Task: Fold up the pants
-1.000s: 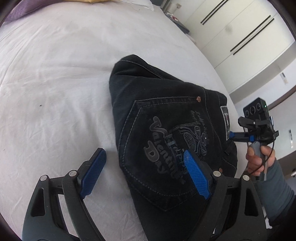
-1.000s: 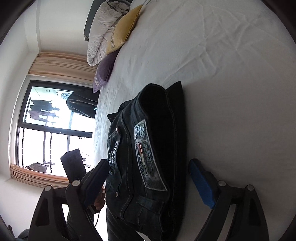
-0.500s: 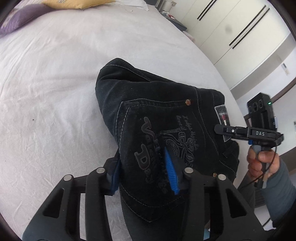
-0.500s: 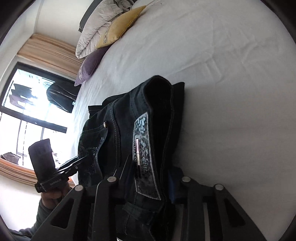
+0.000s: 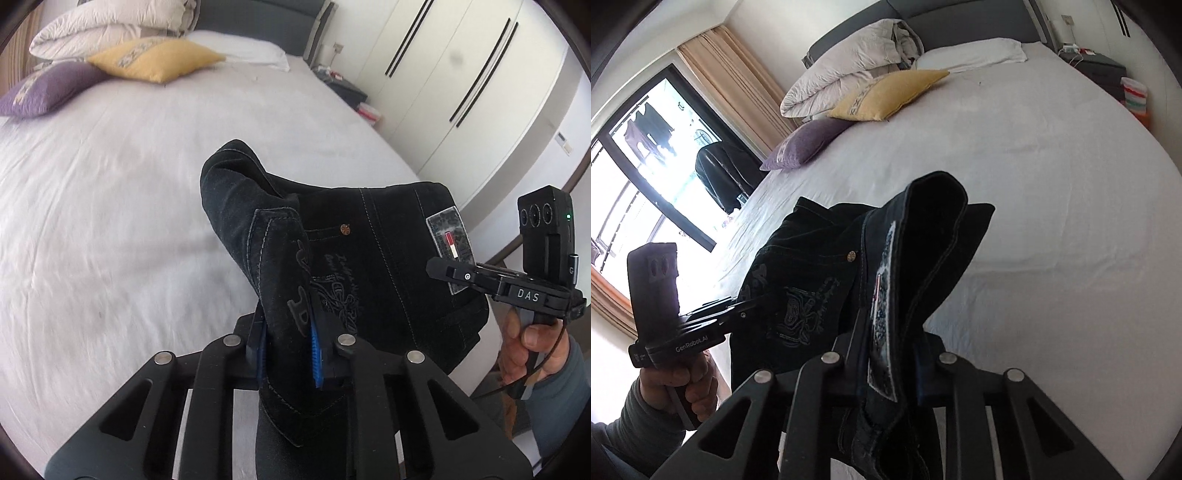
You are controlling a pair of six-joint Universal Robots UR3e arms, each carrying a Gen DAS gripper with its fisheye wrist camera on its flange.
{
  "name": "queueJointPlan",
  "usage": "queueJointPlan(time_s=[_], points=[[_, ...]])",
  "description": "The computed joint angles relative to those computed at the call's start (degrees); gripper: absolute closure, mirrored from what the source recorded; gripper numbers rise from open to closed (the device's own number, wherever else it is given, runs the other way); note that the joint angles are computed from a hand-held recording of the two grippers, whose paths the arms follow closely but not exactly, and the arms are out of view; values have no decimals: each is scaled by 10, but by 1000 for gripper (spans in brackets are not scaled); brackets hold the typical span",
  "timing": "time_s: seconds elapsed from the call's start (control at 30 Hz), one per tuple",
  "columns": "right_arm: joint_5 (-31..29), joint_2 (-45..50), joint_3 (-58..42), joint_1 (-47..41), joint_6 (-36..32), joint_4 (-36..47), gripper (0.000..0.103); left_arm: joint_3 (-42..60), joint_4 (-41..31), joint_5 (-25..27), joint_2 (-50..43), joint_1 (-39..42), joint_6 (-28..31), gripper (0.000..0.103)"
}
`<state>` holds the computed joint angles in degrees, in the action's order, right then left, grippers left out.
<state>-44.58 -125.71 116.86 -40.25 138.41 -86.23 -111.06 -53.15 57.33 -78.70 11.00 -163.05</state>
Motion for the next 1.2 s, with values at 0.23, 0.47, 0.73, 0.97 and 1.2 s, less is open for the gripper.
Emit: queueJointPlan(time_s=[0.23, 0.47, 0.73, 0.97, 1.2], points=[[6, 119, -65, 23, 67, -117, 82, 140, 46, 33, -133, -53, -58, 87], [-18, 245, -89, 60, 144, -252, 82, 254, 86, 89, -282, -111, -92, 87], [-37, 321, -58, 41, 151, -306, 81, 273, 156, 125, -384, -153, -122, 86], [-71, 301, 12, 16, 168, -371, 38, 262, 196, 190, -411, -161, -149, 39], [-51, 138, 50, -70, 103, -243, 29, 122, 271, 257, -258, -172, -159, 0]])
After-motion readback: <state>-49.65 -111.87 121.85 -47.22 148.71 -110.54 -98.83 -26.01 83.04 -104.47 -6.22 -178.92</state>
